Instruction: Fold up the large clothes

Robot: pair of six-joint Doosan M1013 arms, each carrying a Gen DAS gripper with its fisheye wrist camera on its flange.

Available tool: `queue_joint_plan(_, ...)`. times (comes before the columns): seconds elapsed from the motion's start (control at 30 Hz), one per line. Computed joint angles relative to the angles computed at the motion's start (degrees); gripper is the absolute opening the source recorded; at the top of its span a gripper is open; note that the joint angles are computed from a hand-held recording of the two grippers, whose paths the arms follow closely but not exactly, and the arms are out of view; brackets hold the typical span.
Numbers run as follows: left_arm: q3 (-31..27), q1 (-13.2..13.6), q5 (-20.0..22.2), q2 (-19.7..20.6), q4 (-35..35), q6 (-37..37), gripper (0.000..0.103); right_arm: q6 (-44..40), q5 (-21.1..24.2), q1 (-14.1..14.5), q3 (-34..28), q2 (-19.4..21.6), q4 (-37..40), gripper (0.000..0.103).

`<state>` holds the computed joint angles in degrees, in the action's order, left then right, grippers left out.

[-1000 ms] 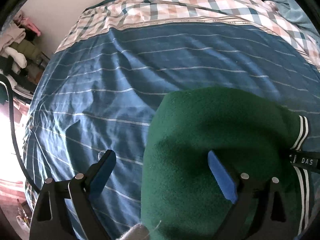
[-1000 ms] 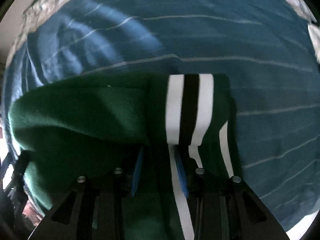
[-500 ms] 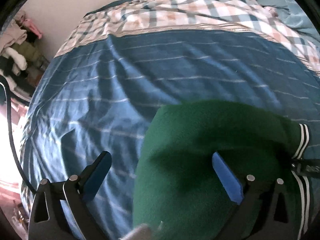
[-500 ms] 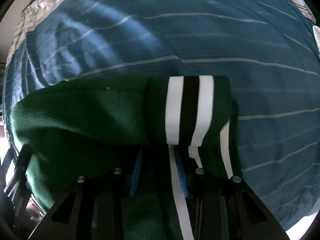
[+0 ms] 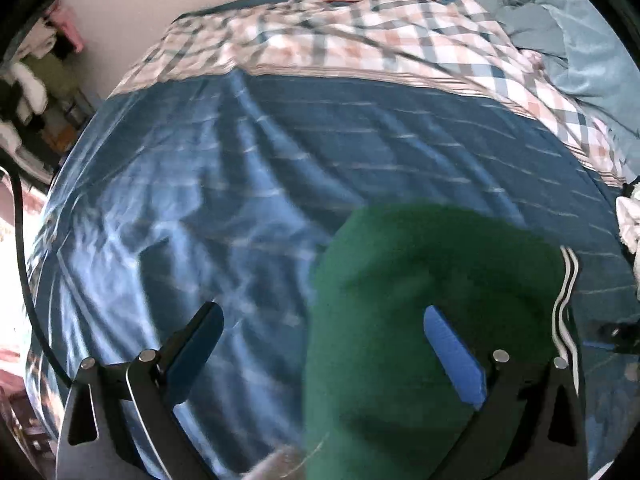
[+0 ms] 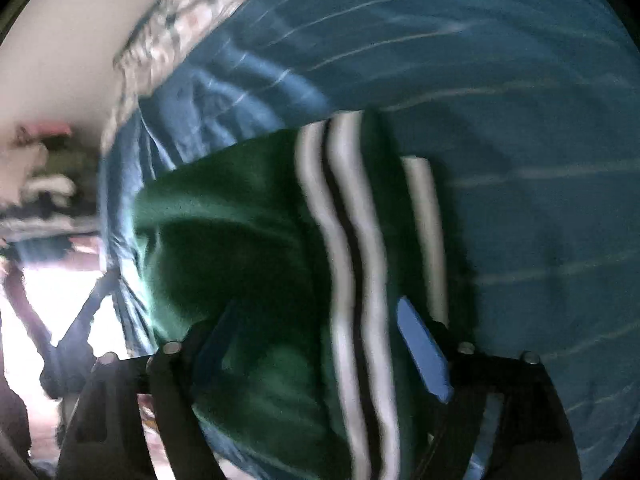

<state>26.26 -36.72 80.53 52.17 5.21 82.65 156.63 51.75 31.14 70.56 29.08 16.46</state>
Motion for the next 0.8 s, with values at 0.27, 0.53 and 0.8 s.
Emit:
queue_joint_plan(0.27, 6.4, 3.36, 3.5, -0.55, -15.62, -0.88, 0.102, -20.74, -17.45, 0.01, 17.09, -3.31, 23.85, 0.09)
queue_joint_plan(0.53, 6.38, 4.56, 1.09, 0.83, -27.28, 2.9, 0.102, -37.91, -18.78, -1.46, 16.28, -0.54, 38.3, 0.092)
queue_joint_plan(0.8, 1.73, 4.15, 4.61, 2.93, -26.5, 6.63, 0.102, -54.63, -26.59, -0.42, 23.3, -6.18, 62.47, 0.044)
